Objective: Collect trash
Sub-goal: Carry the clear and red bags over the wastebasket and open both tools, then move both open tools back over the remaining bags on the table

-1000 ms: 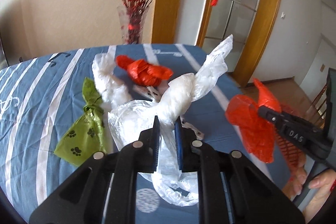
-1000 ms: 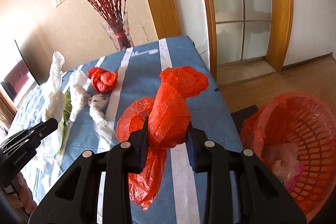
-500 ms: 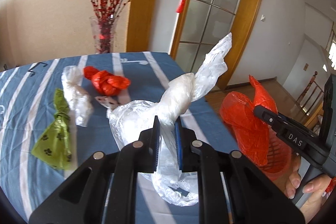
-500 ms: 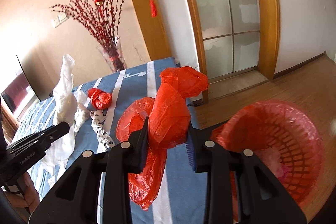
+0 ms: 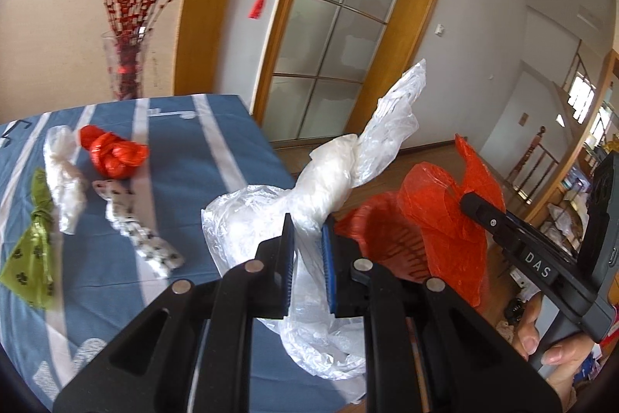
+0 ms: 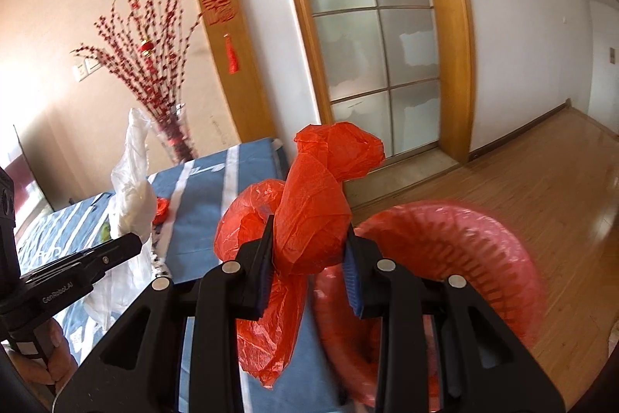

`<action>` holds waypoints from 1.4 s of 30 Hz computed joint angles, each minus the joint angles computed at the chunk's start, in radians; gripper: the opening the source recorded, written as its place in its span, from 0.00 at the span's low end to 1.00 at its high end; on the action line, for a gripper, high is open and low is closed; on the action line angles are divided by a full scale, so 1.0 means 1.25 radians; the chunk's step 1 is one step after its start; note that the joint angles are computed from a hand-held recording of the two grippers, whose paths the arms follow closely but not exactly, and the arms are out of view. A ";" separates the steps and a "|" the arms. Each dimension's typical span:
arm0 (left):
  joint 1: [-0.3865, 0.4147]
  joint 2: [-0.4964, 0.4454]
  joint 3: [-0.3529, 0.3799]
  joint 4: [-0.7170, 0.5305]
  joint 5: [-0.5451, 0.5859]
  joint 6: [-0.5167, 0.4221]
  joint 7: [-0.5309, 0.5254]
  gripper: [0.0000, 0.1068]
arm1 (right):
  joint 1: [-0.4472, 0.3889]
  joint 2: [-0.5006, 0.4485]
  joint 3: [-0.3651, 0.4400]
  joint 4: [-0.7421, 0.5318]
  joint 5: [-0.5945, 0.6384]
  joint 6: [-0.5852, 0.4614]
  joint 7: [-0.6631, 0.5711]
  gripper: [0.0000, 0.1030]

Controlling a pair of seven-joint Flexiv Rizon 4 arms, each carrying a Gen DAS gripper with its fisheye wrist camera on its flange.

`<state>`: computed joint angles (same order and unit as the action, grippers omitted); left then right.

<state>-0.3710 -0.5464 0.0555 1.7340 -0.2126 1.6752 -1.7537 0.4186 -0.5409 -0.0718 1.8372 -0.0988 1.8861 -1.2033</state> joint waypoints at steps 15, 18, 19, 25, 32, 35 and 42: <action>0.020 -0.081 -0.117 -0.131 0.003 -0.054 0.071 0.13 | 0.054 0.014 -0.114 0.043 0.119 0.038 -0.028 0.30; 0.015 -0.104 -0.127 -0.167 0.000 -0.075 0.085 0.13 | 0.050 0.017 -0.124 0.047 0.136 0.039 -0.030 0.30; 0.017 -0.110 -0.135 -0.175 -0.002 -0.081 0.090 0.14 | 0.052 0.016 -0.132 0.047 0.143 0.038 -0.030 0.30; 0.014 -0.168 -0.164 -0.262 -0.021 -0.148 0.112 0.14 | 0.054 0.009 -0.168 0.044 0.178 0.026 -0.013 0.30; -0.011 -0.241 -0.155 -0.391 -0.029 -0.224 0.118 0.15 | 0.029 -0.007 -0.172 0.026 0.167 -0.001 0.021 0.31; -0.022 -0.263 -0.143 -0.428 -0.030 -0.252 0.102 0.20 | -0.036 -0.013 -0.107 0.005 0.131 -0.019 0.050 0.37; -0.031 -0.280 -0.109 -0.450 -0.010 -0.290 0.051 0.36 | -0.074 -0.021 -0.075 0.011 0.077 -0.036 0.090 0.47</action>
